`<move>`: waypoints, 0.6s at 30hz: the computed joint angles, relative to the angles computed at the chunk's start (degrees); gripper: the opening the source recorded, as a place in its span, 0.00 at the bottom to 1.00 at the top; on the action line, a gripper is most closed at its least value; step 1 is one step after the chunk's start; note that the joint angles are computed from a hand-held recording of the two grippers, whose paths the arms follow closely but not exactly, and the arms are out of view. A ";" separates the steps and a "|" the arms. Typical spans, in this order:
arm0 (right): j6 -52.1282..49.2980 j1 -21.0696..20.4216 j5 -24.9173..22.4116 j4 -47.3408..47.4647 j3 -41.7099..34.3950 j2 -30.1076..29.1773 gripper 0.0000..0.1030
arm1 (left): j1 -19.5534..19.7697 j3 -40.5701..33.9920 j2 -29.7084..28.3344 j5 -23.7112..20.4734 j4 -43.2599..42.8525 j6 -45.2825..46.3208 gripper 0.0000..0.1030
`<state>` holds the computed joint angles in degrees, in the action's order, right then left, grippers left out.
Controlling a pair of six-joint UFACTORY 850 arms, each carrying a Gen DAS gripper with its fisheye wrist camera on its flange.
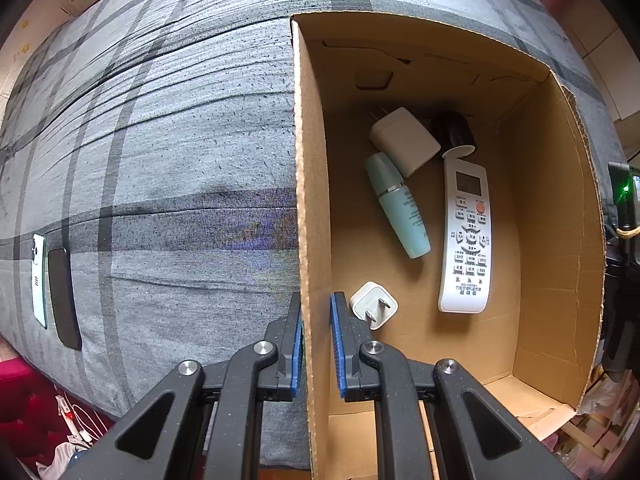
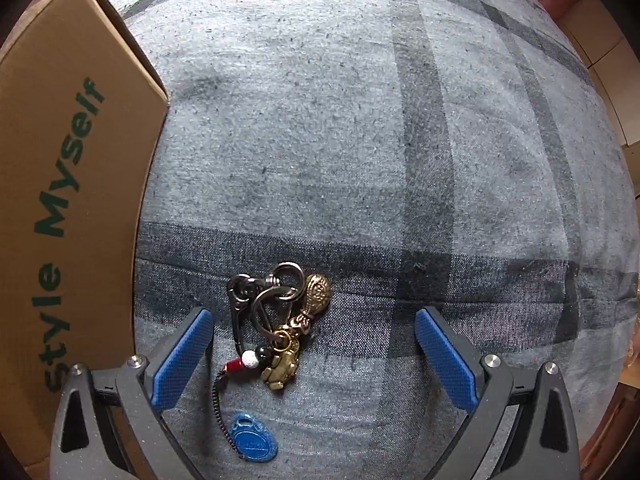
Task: Organize rigid objects
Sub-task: 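Withdraw the right tool from the box toward the keyring, then grasp the metal keyring with the right tool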
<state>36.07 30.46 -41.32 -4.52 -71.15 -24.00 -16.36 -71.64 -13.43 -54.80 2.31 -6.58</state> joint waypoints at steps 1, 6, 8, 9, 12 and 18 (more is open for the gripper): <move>0.32 0.19 0.27 0.17 0.23 0.09 1.00 | -0.09 -0.01 -0.01 -0.01 0.10 -0.16 0.13; 0.03 -0.63 0.87 1.04 0.14 -0.15 1.00 | -0.11 -0.07 0.03 -0.11 0.07 -0.19 0.13; -0.49 -0.69 -0.39 1.72 -0.27 0.24 0.97 | -0.18 -0.08 0.03 -0.11 0.12 -0.28 0.13; -0.78 -0.82 -0.80 1.79 -0.62 0.05 0.91 | -0.18 -0.08 0.03 -0.11 0.12 -0.28 0.13; -0.77 -1.02 -1.15 2.03 -1.01 0.35 0.65 | -0.20 -0.08 0.05 -0.12 0.16 -0.30 0.13; -3.12 -1.48 -2.04 5.19 -1.51 0.75 0.12 | -0.29 -0.22 0.01 -0.20 0.21 -0.26 0.13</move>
<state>32.95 28.98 -43.36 0.67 -72.66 -23.24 -16.65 -71.86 -13.42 -55.00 2.51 -6.84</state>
